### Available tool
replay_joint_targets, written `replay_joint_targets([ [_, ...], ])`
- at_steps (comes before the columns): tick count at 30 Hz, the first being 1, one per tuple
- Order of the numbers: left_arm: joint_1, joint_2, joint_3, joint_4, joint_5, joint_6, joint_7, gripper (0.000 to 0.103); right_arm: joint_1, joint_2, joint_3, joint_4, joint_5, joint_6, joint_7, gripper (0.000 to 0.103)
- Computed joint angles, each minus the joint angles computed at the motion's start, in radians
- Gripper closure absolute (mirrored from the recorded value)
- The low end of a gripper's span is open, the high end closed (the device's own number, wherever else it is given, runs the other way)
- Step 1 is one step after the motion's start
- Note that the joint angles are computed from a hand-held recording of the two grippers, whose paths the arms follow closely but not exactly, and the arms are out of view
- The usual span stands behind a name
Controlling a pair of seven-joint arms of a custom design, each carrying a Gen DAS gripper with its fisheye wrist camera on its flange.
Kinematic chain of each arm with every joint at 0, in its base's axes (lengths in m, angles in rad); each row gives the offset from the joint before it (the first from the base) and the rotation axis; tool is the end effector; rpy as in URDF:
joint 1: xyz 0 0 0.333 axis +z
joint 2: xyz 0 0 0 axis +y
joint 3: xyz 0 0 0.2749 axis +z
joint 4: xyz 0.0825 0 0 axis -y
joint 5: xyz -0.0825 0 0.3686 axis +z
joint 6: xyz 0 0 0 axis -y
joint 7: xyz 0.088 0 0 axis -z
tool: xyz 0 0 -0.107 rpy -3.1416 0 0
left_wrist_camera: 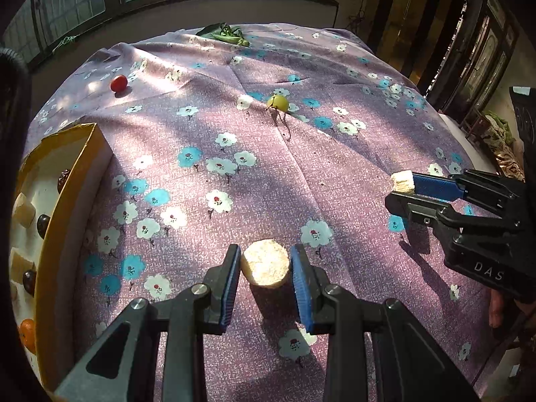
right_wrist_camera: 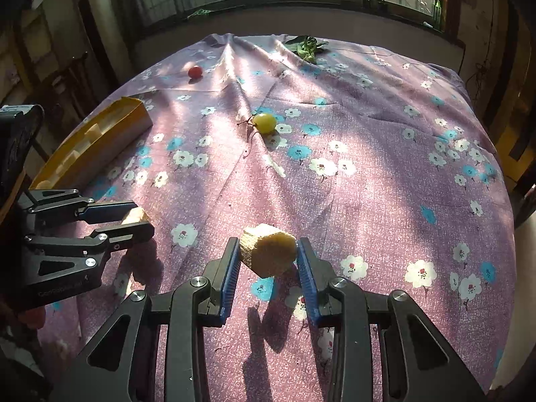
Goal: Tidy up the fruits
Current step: 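Carry the bread piece and pale cube with both grippers over the yellow tray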
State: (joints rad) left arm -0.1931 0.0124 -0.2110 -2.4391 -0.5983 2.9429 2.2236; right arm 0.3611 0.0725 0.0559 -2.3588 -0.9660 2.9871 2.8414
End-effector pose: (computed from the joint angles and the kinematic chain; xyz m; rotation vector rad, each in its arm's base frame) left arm 0.4774 -0.1643 0.3151 -1.4537 2.4426 -0.7180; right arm 0.4458 0.2609 0.3115 -1.8833 1.7656 -0.4845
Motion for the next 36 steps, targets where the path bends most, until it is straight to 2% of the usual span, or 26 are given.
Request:
replay_joint_targets([
  [3,0.005,-0.043,0.006,-0.067,0.069,0.050,-0.100,0.070,0.020,0.009,0.017,0.005,0.022,-0.027,0.001,0.070],
  [6,0.003,-0.082,0.024,-0.104,0.059,0.058,-0.116,0.070,0.038,0.023,0.029,0.021,0.061,-0.043,-0.012,0.070],
  [15,-0.021,-0.183,0.112,-0.151,-0.106,0.036,0.041,0.070,0.108,0.099,0.042,0.149,0.169,-0.107,-0.103,0.070],
  [20,-0.003,-0.217,0.161,-0.151,-0.166,0.009,0.106,0.070,0.145,0.154,0.043,0.250,0.215,-0.130,-0.164,0.070],
  [28,0.093,-0.224,0.198,-0.121,-0.173,-0.020,0.110,0.070,0.204,0.281,0.046,0.464,0.295,-0.172,-0.324,0.070],
  [36,0.225,-0.141,0.216,-0.037,-0.071,-0.012,0.050,0.070,0.247,0.464,0.048,0.747,0.421,-0.217,-0.531,0.070],
])
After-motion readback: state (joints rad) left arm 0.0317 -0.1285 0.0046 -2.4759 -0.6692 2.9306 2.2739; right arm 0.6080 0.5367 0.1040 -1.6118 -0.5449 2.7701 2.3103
